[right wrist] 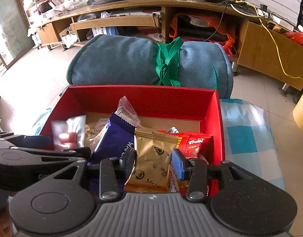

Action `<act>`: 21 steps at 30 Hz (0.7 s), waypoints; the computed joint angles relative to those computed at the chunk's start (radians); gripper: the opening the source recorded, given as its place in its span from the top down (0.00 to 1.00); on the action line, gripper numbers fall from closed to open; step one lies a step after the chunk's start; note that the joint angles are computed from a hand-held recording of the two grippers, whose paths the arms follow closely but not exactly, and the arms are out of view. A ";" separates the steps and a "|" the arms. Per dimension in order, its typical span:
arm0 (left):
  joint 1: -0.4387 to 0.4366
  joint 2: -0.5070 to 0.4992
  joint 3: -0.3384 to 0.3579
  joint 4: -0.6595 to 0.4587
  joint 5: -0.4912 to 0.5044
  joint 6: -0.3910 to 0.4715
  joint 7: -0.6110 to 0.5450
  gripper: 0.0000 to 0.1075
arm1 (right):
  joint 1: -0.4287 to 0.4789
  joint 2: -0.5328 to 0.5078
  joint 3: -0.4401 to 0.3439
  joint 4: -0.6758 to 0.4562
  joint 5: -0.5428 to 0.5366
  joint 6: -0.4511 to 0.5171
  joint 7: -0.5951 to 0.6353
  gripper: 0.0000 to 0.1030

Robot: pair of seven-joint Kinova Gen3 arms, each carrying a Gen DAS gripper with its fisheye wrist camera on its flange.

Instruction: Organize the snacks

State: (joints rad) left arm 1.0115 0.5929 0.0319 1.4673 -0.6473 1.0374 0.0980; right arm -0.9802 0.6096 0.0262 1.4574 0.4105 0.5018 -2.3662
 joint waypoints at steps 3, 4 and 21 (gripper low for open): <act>0.011 0.001 -0.005 -0.005 -0.014 0.019 0.007 0.21 | -0.002 -0.003 0.005 0.005 0.002 -0.005 -0.008 0.63; 0.011 0.000 -0.004 -0.005 -0.015 0.022 0.008 0.20 | -0.002 -0.003 0.005 0.005 0.002 -0.004 -0.010 0.62; 0.067 -0.033 0.015 0.011 -0.085 0.098 0.067 0.15 | -0.101 -0.107 0.083 0.120 0.149 -0.045 -0.213 0.54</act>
